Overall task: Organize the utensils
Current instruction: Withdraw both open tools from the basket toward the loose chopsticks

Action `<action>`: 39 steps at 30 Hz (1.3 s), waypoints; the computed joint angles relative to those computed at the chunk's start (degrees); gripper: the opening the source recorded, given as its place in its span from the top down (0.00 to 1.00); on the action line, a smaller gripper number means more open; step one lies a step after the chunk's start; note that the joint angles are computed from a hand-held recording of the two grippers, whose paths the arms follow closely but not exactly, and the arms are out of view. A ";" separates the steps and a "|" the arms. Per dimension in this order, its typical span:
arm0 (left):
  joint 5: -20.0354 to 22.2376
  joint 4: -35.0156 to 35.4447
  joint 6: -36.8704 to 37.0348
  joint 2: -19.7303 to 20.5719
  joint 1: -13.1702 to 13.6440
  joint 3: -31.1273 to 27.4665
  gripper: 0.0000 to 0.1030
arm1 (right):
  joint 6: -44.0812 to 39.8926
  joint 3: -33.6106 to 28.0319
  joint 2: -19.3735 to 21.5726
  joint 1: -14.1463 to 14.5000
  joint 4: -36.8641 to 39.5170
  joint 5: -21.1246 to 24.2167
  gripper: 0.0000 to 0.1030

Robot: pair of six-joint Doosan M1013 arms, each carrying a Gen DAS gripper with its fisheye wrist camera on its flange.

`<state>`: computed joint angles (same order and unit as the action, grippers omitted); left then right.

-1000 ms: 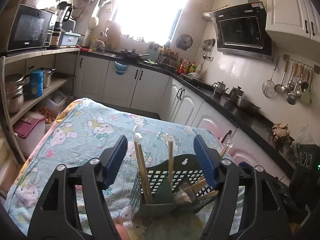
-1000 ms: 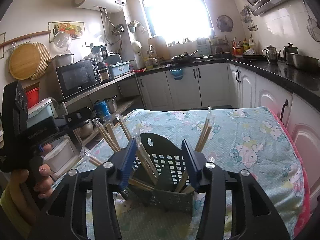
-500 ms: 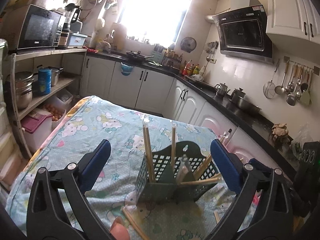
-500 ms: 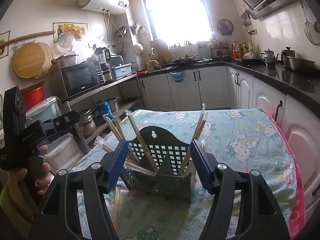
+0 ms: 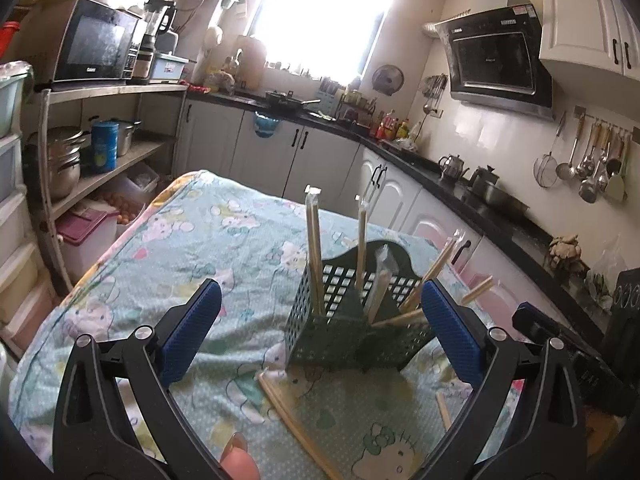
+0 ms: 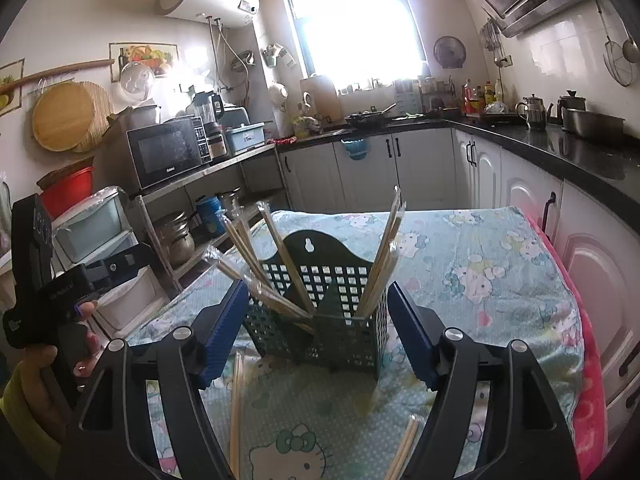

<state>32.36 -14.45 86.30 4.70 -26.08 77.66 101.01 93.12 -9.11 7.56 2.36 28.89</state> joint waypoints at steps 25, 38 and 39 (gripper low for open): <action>5.31 5.23 -4.29 -0.96 -1.56 5.01 0.11 | -0.39 5.24 -2.27 -1.45 2.09 4.80 0.32; 11.99 5.20 -4.76 1.79 -2.23 4.24 0.11 | -2.51 5.93 -0.67 -3.34 5.29 11.88 0.32; 12.54 5.47 -5.13 2.19 -2.26 3.92 0.11 | -2.07 5.82 -0.38 -3.37 5.02 12.36 0.32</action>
<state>44.90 -8.98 81.18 6.89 -28.34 81.58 98.94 98.94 -9.49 4.19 7.38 41.24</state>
